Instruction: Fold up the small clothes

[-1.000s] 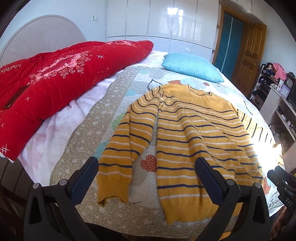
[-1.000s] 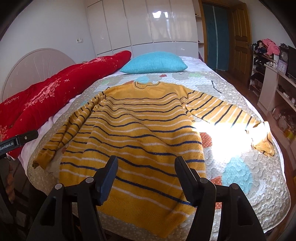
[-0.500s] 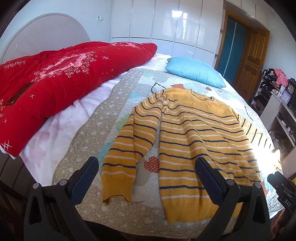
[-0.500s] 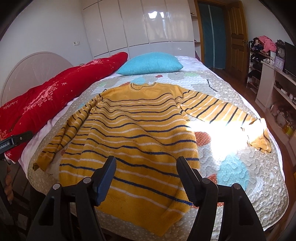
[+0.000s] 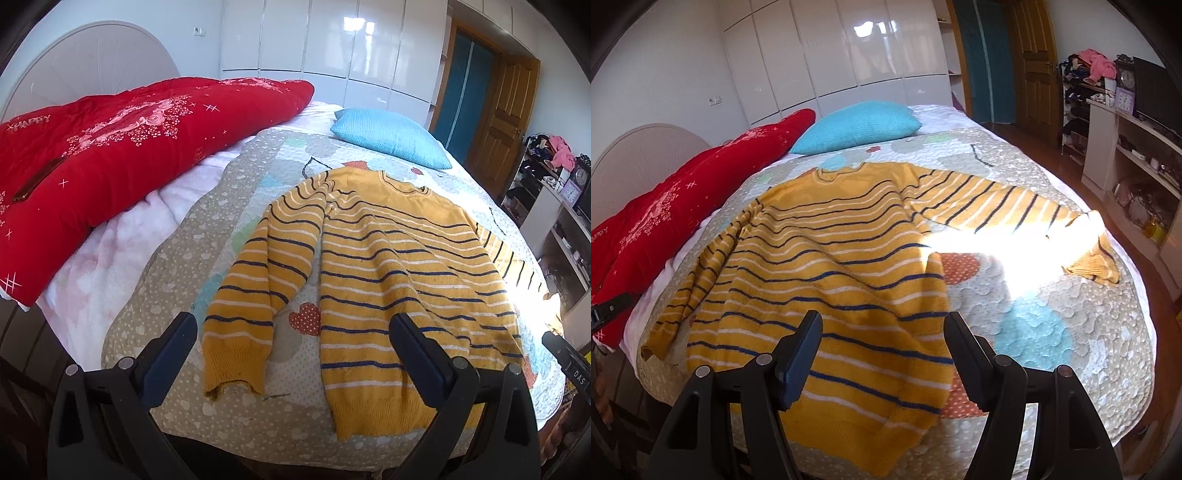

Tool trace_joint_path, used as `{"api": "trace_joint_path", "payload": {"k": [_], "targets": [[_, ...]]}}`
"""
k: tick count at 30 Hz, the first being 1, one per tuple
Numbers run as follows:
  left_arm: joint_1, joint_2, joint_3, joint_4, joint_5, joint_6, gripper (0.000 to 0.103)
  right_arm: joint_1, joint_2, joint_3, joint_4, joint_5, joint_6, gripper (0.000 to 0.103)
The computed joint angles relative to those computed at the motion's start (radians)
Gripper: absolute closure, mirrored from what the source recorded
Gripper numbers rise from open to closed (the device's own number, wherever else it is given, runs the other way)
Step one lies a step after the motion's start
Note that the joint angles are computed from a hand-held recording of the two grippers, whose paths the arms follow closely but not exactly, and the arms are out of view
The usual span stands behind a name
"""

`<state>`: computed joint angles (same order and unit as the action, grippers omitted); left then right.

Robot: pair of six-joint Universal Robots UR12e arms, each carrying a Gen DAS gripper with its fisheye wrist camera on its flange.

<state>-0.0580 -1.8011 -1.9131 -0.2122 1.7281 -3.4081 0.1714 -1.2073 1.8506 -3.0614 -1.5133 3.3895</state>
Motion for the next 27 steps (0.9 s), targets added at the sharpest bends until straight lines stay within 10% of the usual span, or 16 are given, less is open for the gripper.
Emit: {"api": "trace_joint_path", "payload": {"k": [5,15,23,25,27], "targets": [[0.001,-0.008,0.001,-0.023,-0.012,-0.007,0.000,-0.051,-0.009,0.041,-0.036,-0.090,0.085,0.030],[-0.039,-0.042,0.043,-0.115,-0.030,0.057,0.000,-0.222,0.029,0.107,-0.140,0.084,0.373,0.030],[-0.064,-0.059,0.069,-0.159,-0.015,0.098,0.000,-0.129,0.122,-0.051,-0.017,-0.302,-0.124,0.031],[-0.066,-0.061,0.074,-0.174,-0.025,0.104,0.000,-0.134,0.142,-0.080,0.015,-0.311,-0.190,0.085],[-0.069,-0.063,0.076,-0.176,-0.022,0.110,0.000,-0.180,0.137,-0.089,0.034,-0.216,-0.126,0.091]]}}
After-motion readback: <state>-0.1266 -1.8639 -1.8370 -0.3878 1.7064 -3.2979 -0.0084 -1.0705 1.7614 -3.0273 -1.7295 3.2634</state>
